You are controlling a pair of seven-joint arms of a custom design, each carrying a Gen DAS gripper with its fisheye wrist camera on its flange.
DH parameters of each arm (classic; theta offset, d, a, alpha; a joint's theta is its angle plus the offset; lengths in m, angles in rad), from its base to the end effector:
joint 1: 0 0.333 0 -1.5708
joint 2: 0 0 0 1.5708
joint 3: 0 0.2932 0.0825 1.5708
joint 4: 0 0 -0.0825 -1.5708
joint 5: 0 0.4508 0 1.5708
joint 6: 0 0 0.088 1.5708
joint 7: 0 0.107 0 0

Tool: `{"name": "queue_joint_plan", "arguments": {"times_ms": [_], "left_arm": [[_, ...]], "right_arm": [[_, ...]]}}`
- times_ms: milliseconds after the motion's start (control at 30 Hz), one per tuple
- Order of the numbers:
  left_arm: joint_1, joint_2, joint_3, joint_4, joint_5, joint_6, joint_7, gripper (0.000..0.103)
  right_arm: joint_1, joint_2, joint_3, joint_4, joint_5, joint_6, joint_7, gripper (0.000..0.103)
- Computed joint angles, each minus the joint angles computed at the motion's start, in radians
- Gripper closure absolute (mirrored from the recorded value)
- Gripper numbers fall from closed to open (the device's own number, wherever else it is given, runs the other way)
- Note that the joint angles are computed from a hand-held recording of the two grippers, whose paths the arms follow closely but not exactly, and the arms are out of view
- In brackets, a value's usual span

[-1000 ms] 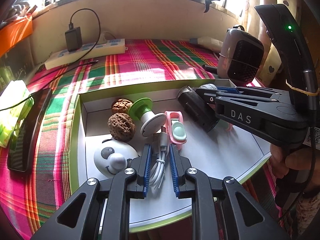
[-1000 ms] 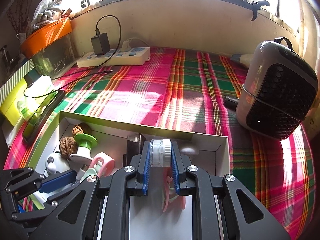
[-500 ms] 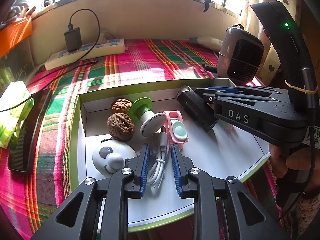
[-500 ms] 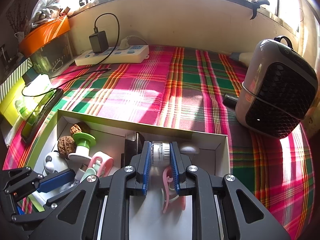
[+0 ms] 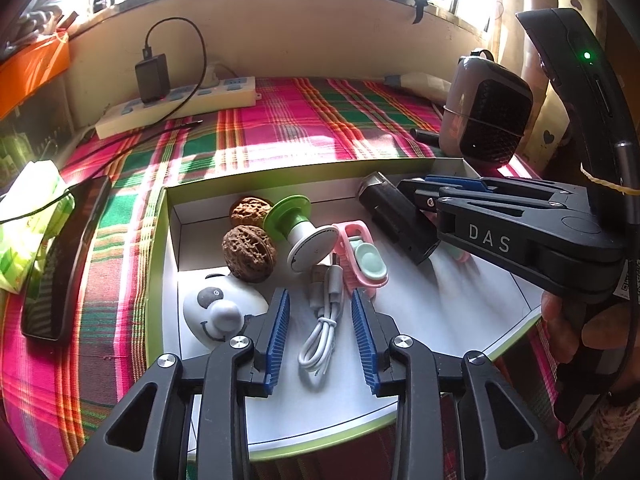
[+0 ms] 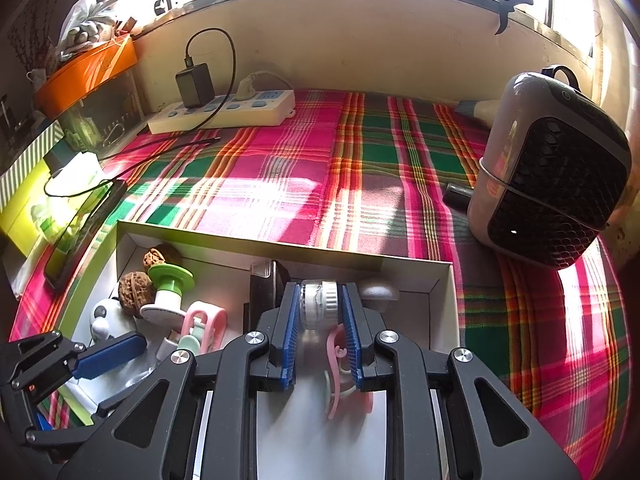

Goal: Organize objects
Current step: 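Open left gripper releasing the cable while right gripper releases the jar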

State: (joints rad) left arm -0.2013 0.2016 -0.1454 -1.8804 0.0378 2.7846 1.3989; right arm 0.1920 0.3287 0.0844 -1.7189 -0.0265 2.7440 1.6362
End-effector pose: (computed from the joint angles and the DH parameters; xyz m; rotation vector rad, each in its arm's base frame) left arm 0.6680 -0.2379 0.4318 -1.6939 2.0545 -0.8481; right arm 0.7201 0.1992 0.4254 -1.9634 1.5772 -0.5215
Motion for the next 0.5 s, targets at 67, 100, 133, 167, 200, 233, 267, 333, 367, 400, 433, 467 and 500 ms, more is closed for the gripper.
{"name": "queue_joint_plan", "arguments": {"times_ms": [67,100,133,167,200,233,267,333,367,400,433,467,500], "left_arm": [[-0.003,-0.008,0.003,-0.007,0.01,0.005,-0.009,0.072],[-0.002,-0.011,0.003,-0.01,0.01,0.007,-0.008,0.072],[-0.003,-0.015,0.003,-0.012,0.013,0.008,-0.012,0.072],[-0.002,-0.019,0.003,-0.017,0.014,0.01,-0.014,0.071],[-0.002,-0.023,0.002,-0.02,0.014,0.012,-0.014,0.071],[-0.004,-0.028,0.004,-0.025,0.023,0.014,-0.025,0.071],[-0.006,-0.033,0.007,-0.03,0.033,0.015,-0.036,0.07],[-0.007,-0.046,0.008,-0.043,0.048,0.018,-0.055,0.07],[-0.008,-0.054,0.008,-0.05,0.059,0.02,-0.065,0.07],[-0.01,-0.061,0.01,-0.057,0.074,0.021,-0.079,0.07],[-0.01,-0.069,0.01,-0.066,0.086,0.024,-0.091,0.07],[-0.007,-0.077,0.007,-0.073,0.086,0.024,-0.092,0.07],[-0.005,-0.081,0.004,-0.075,0.086,0.022,-0.095,0.07]], "right_arm": [[0.002,-0.008,-0.002,-0.009,-0.004,0.006,0.004,0.079],[0.006,-0.014,-0.007,-0.016,-0.011,0.01,0.015,0.073],[0.006,-0.02,-0.007,-0.024,-0.011,0.013,0.019,0.068],[0.0,-0.026,-0.001,-0.03,0.001,0.015,0.012,0.066],[-0.005,-0.032,0.006,-0.037,0.015,0.016,0.003,0.065],[-0.006,-0.038,0.007,-0.045,0.021,0.017,0.001,0.065],[-0.003,-0.046,0.004,-0.055,0.017,0.022,0.006,0.065],[0.001,-0.064,0.0,-0.076,0.011,0.034,0.013,0.065],[0.0,-0.072,0.002,-0.086,0.015,0.039,0.01,0.065],[0.001,-0.081,0.001,-0.096,0.016,0.044,0.012,0.065],[0.003,-0.09,0.0,-0.106,0.014,0.049,0.016,0.065],[0.006,-0.099,-0.004,-0.118,0.009,0.056,0.024,0.065],[0.008,-0.107,-0.006,-0.127,0.005,0.061,0.032,0.065]]}}
